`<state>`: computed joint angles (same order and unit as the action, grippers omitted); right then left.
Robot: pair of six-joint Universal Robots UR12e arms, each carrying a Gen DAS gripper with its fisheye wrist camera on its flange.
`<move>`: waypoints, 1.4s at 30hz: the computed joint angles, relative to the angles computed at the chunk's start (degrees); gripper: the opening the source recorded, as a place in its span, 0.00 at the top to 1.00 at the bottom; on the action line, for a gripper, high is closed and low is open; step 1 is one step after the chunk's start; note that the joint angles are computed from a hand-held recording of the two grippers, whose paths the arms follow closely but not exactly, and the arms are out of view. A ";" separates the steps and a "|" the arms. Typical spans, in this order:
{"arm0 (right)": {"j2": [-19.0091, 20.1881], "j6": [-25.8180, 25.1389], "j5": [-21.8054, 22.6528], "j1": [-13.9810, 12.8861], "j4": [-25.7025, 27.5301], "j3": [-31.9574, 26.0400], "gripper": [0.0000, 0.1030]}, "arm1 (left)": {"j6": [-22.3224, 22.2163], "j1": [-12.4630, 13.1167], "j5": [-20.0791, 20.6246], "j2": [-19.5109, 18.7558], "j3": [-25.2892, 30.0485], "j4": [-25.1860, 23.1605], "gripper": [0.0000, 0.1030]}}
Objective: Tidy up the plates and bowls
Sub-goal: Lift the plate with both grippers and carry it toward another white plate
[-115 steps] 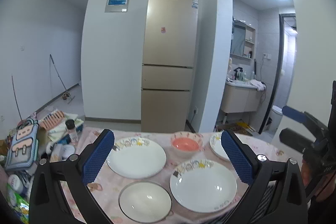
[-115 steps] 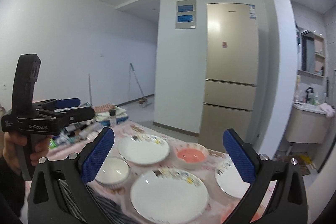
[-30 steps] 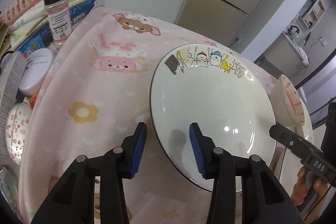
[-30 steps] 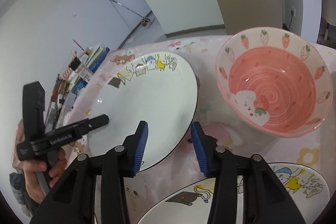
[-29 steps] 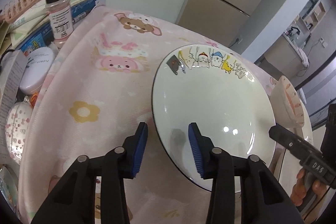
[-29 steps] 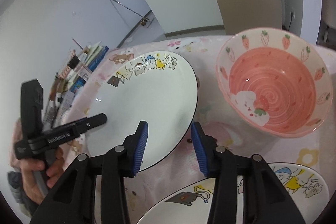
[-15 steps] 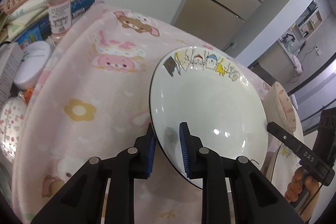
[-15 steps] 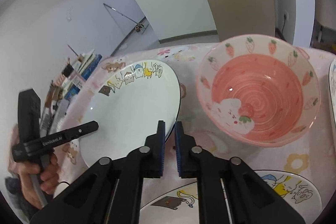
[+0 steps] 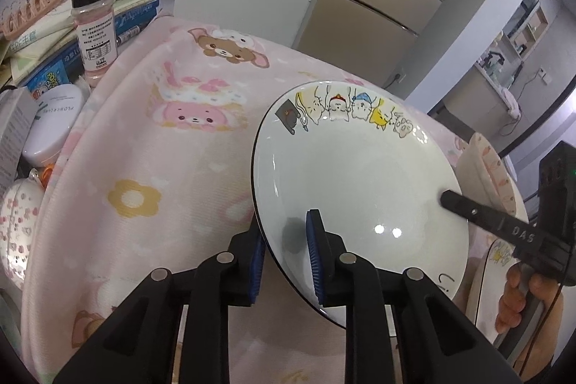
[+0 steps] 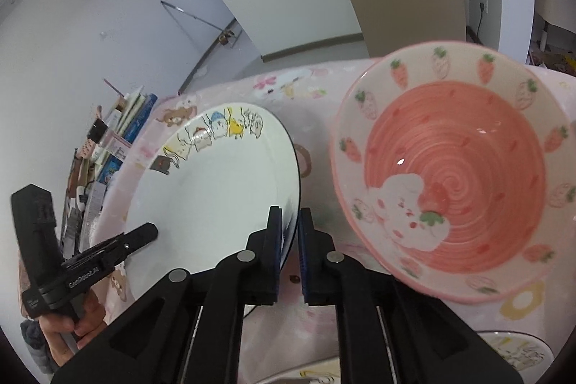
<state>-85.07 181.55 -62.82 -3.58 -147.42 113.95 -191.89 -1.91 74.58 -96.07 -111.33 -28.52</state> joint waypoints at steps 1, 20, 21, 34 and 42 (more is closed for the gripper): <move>0.15 0.03 0.01 0.07 0.06 -0.08 0.90 | -0.51 0.22 -0.53 -0.05 -0.19 0.60 0.78; -1.75 1.03 2.44 -0.28 -11.06 2.52 0.87 | 1.87 -0.67 3.21 1.82 -1.17 8.93 0.81; -2.39 0.37 1.79 -0.12 -12.50 2.78 0.87 | 1.97 -0.72 3.33 2.23 -1.18 9.46 0.81; -10.88 0.61 6.55 -5.43 -20.49 6.81 0.87 | 4.71 -6.27 9.05 8.44 -0.79 15.66 0.81; -17.31 -0.39 3.37 -7.00 -17.49 8.92 0.87 | 5.06 -11.23 9.70 9.81 -0.59 15.15 0.81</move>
